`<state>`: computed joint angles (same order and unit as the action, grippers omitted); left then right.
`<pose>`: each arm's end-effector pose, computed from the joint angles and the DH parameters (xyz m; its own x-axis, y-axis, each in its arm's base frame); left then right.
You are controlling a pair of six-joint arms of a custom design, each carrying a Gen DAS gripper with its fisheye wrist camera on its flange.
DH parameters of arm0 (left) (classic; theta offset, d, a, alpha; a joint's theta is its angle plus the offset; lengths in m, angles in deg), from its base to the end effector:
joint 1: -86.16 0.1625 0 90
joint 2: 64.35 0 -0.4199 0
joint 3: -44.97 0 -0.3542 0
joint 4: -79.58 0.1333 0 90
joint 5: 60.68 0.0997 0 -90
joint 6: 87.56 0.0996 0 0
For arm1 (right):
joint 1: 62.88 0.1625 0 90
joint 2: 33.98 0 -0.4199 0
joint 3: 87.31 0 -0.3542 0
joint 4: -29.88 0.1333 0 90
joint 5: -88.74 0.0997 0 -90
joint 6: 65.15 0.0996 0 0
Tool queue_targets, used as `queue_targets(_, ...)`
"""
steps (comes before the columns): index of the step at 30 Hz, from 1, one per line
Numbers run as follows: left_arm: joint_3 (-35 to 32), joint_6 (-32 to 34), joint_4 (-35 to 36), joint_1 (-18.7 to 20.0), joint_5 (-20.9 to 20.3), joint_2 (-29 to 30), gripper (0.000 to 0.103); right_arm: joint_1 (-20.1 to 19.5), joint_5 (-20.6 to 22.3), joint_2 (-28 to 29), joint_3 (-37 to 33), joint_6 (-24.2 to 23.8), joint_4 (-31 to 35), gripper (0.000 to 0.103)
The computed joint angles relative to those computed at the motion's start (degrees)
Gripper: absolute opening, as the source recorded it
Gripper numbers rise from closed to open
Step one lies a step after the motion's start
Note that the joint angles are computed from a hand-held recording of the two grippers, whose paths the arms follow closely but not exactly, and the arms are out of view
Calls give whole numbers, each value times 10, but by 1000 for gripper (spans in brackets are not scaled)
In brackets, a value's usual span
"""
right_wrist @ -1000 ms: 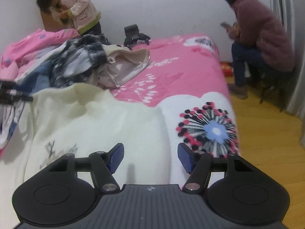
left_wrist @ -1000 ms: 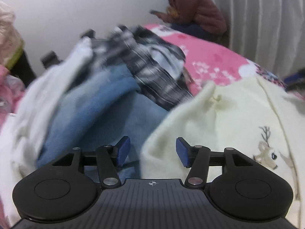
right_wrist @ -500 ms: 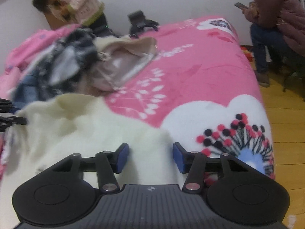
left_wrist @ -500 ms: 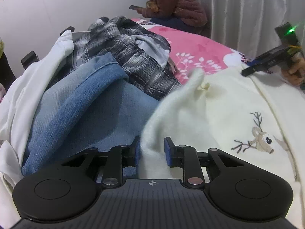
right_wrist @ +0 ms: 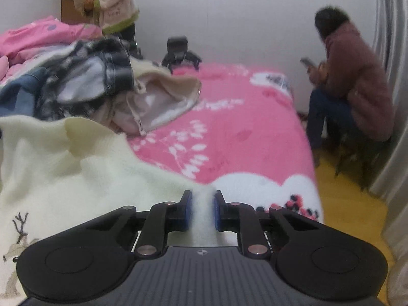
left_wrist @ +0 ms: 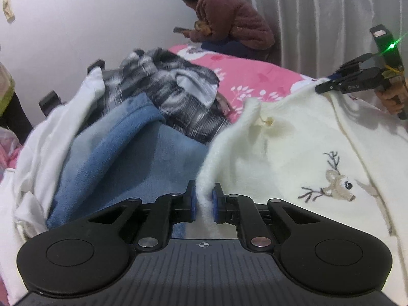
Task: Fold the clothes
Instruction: 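Grasp the sweater collar edge with the left tool while the right tool grasps beside it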
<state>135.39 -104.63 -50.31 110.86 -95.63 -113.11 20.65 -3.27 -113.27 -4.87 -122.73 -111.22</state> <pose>-0.4910 -0.4624 0.1827 -0.4734 0.3850 -0.7922 0.8046 0.5551 -0.2110 0.0645 -0.5834 0.5630 -0.5945 -0.4875 0.6394 -0.7953 0.4737 -0.3783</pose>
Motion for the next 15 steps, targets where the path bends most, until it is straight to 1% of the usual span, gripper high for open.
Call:
queue_targets(2, 7, -2, -3, -10, 6, -4, 10, -7, 30, -23, 26, -15, -27, 18)
queue_targets(7, 43, -23, -26, -44, 27, -28, 10, -28, 96, -86, 98, -78, -93, 18)
queue_targets(11, 74, -43, -18, -69, 40, -44, 10, -60, 140, -131, 138, -101, -104, 18)
queue_targets(15, 97, -92, 14, -88, 36, -60, 10, -95, 175, -170, 172, -128, -110, 18)
